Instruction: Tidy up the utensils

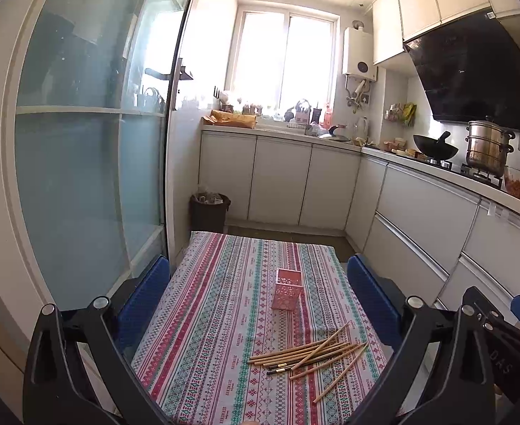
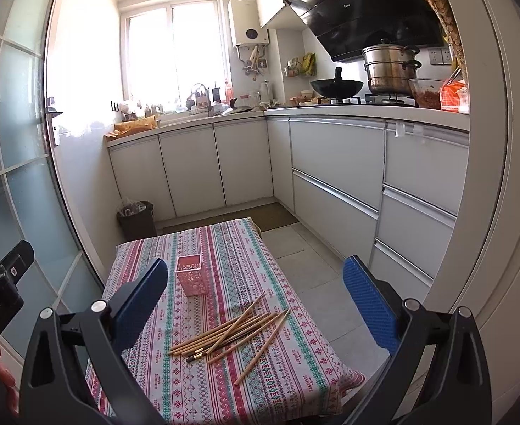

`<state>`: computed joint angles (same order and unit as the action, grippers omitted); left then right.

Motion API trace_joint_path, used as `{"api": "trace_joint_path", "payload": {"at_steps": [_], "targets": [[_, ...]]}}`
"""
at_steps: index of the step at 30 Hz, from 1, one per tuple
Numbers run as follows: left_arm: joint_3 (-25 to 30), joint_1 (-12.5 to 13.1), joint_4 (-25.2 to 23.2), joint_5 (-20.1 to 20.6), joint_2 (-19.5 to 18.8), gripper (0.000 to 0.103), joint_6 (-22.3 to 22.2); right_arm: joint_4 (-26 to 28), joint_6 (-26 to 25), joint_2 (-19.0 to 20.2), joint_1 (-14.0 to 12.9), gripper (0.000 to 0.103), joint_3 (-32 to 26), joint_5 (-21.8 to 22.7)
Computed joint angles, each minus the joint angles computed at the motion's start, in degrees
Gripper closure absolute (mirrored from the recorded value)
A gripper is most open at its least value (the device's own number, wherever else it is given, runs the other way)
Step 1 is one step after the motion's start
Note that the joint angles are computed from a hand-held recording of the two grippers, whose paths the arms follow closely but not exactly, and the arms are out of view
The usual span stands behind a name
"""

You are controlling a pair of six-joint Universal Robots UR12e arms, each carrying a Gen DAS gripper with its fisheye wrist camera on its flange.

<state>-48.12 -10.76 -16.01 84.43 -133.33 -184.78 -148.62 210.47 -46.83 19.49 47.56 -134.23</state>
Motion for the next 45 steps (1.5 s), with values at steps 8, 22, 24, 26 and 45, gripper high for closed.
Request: {"api": "trace_joint_path", "payload": {"at_steps": [8, 22, 24, 26, 45], "targets": [[-0.26, -0.04, 0.09, -0.07, 0.05, 0.007, -0.09, 0.25, -0.09, 0.16, 0.04, 0.006, -0.29, 0.20], [0.43, -0.19, -0.40, -0.04, -0.31, 0.007, 0.18, -0.32, -0.71, 0.08, -0.06, 0.006, -0.39, 0.60], [0.70, -0.23, -0.67, -0.12, -0.42, 0.007, 0.31, -0.37, -0.74, 0.12, -0.02, 0.006, -0.51, 0.52], [0.96, -0.26, -0.82, -0.31, -0.54, 0.007, 0.42, -0.28, -0.69, 0.15, -0.02, 0.006, -0.57, 0.54], [-1.56, -0.20, 0.91, -0.62, 0.43, 0.007, 0.99, -0.81, -0.31, 0.04, -0.27, 0.006, -0.62, 0.57]]}}
